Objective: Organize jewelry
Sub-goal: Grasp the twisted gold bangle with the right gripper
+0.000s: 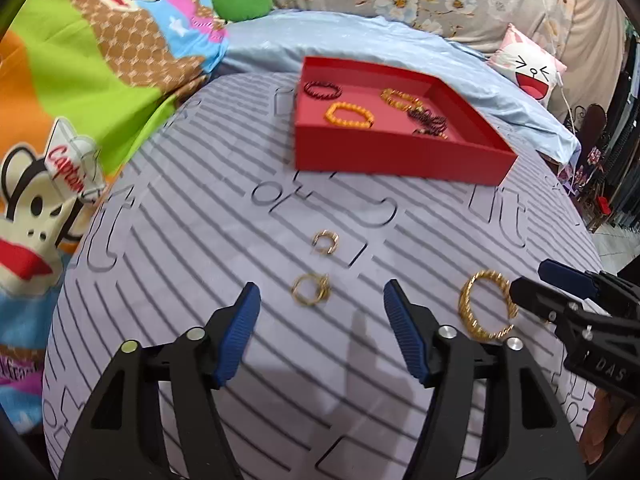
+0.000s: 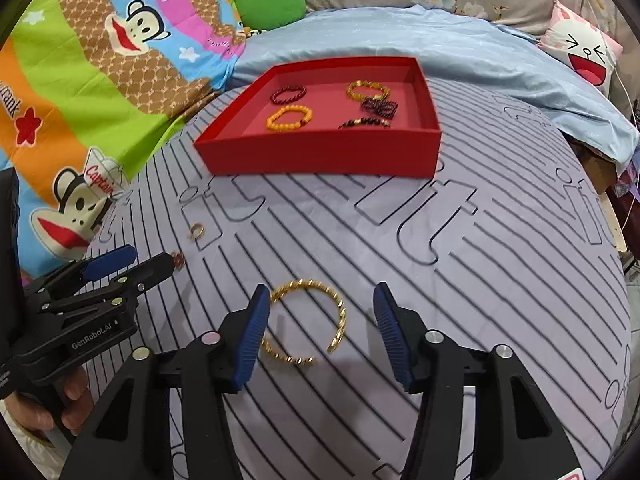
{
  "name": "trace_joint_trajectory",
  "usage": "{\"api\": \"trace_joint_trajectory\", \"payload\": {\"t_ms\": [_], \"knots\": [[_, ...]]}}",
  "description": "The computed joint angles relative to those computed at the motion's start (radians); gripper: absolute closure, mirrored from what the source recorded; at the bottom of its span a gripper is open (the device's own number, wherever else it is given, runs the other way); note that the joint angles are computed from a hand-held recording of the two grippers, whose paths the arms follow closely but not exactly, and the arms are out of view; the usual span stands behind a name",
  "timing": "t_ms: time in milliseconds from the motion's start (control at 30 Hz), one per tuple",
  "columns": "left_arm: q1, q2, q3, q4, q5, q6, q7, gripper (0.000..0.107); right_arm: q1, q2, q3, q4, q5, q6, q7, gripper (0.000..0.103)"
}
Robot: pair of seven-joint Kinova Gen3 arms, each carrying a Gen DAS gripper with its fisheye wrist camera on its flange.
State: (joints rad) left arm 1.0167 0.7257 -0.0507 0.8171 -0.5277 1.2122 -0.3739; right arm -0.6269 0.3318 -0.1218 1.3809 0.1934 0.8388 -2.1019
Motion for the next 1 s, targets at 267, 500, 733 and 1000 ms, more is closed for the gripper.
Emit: {"api": "trace_joint_trajectory", "payload": {"t_ms": [267,500,733,1000], "knots": [[0.016,-0.038,0.005,0.094,-0.015,-0.012,0.076,0.037,-0.060,0.027,0.008,-0.015,0.066,0.024,-0.028,0.037],[0.008,-0.055,0.019,0.131,-0.023,-0.014,0.110,0.037,-0.082,0.063,0.018,-0.040,0.088,0.039,-0.041,0.036],[0.002,-0.056,0.029,0.137,-0.026,-0.021,0.107,0.037,-0.094,0.080,0.028,-0.046,0.106,0.048,-0.052,0.037],[-0.008,-0.044,0.032,0.118,-0.011,-0.024,0.092,0.037,-0.117,0.075,0.040,-0.032,0.155,0.044,-0.085,0.047]]}}
